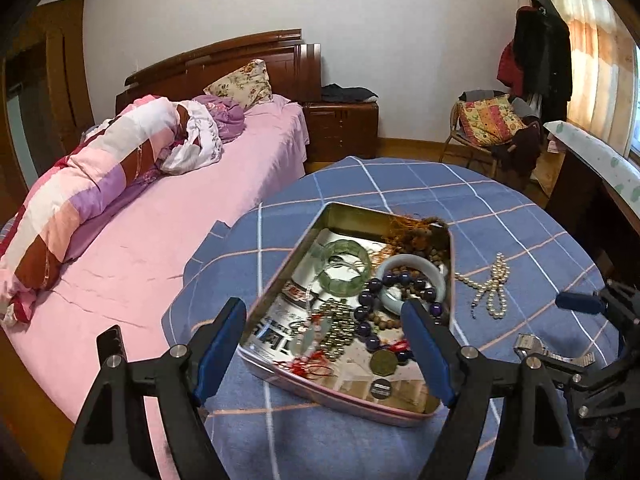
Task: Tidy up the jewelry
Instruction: 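Move the right tool to the silver watch while left tool approaches the pearl necklace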
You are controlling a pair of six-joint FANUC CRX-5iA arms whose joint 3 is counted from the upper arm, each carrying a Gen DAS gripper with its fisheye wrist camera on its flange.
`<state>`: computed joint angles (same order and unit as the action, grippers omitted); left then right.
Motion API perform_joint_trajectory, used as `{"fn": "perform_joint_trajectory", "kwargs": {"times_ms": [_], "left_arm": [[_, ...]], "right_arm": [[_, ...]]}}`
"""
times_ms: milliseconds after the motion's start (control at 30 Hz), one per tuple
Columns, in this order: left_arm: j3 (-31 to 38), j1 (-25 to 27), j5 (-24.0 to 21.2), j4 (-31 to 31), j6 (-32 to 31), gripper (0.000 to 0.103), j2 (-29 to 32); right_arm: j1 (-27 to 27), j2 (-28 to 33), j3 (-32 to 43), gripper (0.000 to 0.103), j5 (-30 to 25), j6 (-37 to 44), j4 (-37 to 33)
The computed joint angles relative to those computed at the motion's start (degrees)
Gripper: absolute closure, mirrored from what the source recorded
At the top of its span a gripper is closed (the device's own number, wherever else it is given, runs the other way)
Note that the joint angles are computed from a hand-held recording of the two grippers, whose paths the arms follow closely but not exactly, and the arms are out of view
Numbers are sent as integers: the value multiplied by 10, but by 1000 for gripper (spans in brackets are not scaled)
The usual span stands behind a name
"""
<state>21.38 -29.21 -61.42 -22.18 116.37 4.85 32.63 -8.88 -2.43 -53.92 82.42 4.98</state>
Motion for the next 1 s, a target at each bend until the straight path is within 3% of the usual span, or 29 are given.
{"fn": "perform_joint_trajectory", "kwargs": {"times_ms": [400,600,667,700,1000], "left_arm": [[21,-30,-16,8,-17,23,25],[22,-34,-16,12,-19,23,29],[24,-34,-17,12,-19,23,30],[26,-35,-18,13,-19,23,31],[74,-50,-16,27,-43,23,71]], "right_arm": [[-24,19,0,16,-31,10,-14],[-19,20,-4,30,-36,10,-1],[-21,16,-7,59,-30,16,-3],[-18,17,-5,64,-34,19,2],[-37,13,-2,65,-28,20,-18]]}}
